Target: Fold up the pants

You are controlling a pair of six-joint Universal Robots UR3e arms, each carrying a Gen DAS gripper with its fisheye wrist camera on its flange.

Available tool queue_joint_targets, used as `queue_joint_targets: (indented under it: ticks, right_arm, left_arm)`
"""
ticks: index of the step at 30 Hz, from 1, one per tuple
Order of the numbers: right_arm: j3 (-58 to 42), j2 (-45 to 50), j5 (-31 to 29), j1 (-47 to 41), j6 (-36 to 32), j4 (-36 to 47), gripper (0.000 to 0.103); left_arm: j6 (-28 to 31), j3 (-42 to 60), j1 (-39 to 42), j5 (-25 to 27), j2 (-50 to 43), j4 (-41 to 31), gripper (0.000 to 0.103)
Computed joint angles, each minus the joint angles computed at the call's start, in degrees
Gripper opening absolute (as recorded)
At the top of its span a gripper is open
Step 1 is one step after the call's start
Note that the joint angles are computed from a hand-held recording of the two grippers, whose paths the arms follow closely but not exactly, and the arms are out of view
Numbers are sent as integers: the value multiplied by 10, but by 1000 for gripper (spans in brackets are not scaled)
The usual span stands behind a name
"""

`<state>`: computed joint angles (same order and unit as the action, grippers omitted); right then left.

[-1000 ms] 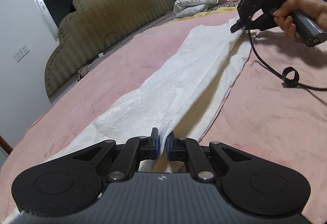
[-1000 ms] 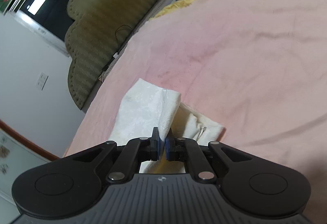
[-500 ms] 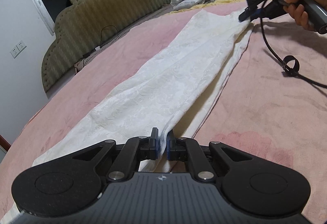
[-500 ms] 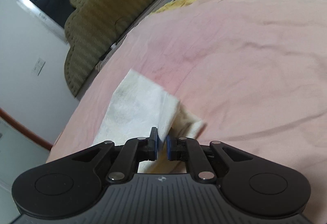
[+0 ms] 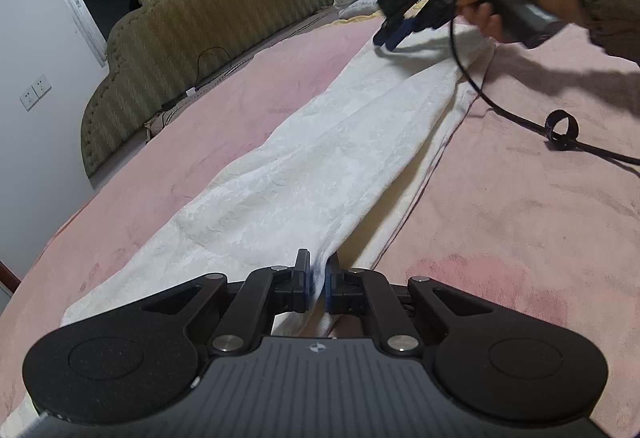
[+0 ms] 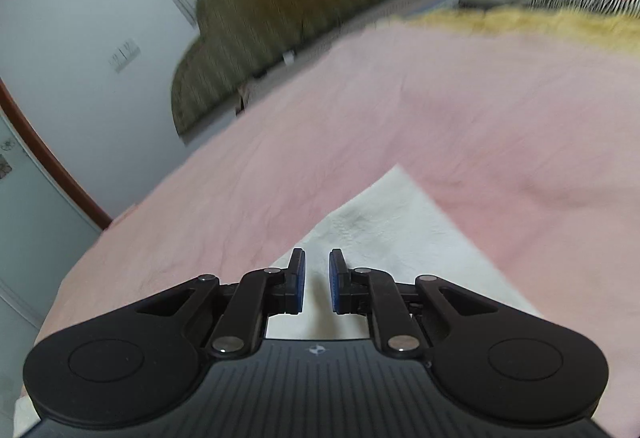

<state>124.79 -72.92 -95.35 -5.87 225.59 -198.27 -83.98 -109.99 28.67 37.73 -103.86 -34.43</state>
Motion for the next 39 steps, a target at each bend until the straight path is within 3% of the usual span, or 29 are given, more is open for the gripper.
queue_joint_targets:
  ticks: [1,2,5,7,9,11,12,16,17,18,20,21,22,23,25,28,31,33,36,39]
  right_arm:
    - [-13,14,-1,-11,8,16,12]
    - [-31,22,-38,-5,29,48,12]
    - [-12,13,-111,22,64,23,12]
    - [23,-5,-79,26,32,-19,13]
    - [63,-29,3,14,-3,-38,13]
    - [100,-46,79,-2,-25,-43,13]
    - [115,-57,86,0,-34,-27,12]
    - [129,-91,-25,73,-13,5,14]
    - [121,-98,-48,92,-22,19,18]
    - [109,-97,-47,99,-46,27,22]
    - [82,-95,-17,105,-100,62,48]
    - [62,-83,-23,122,-128,81,55]
    - [31,-75,-49,149,-159,122,58]
    - [-9,-62,-91,182,-191,178,58]
    - [-39,-52,-146,224,-245,233,59]
    - [-35,-86,-158,234,-246,274,59]
    - [-30,-75,-185,244,-206,215,59]
    - [-21,-60,-152,232,-207,161,59]
    - [-30,-49,-109,220,-232,196,60]
    - [34,-93,-112,216,-204,139,60]
  left_arm:
    - [4,-1,1,-1,1,-1,9]
    - [8,-1,1,-1,2,-3,9]
    - [13,17,-1,8,7,-36,11]
    - [10,52,-5,10,10,-98,17]
    - [12,102,-7,0,9,-193,21]
    - [23,157,-8,-13,3,-292,30]
    - [29,181,-8,-23,-1,-336,36]
    - [44,271,-14,-42,-27,-470,40]
    - [22,263,-19,-48,-28,-447,44]
    - [-18,232,-25,-53,-23,-377,50]
    - [-145,158,-47,-46,-31,-152,54]
    - [-201,141,-62,-26,-45,-63,53]
    - [-235,145,-78,5,-62,-19,53]
    - [-242,156,-90,36,-73,-17,53]
    - [-201,187,-100,80,-82,-89,52]
    - [-150,152,-78,49,-61,-91,50]
    - [-179,152,-74,14,-56,-84,58]
    - [-229,146,-81,16,-65,-29,66]
    - [-225,137,-82,39,-72,-15,66]
    - [-220,79,-64,18,-64,55,66]
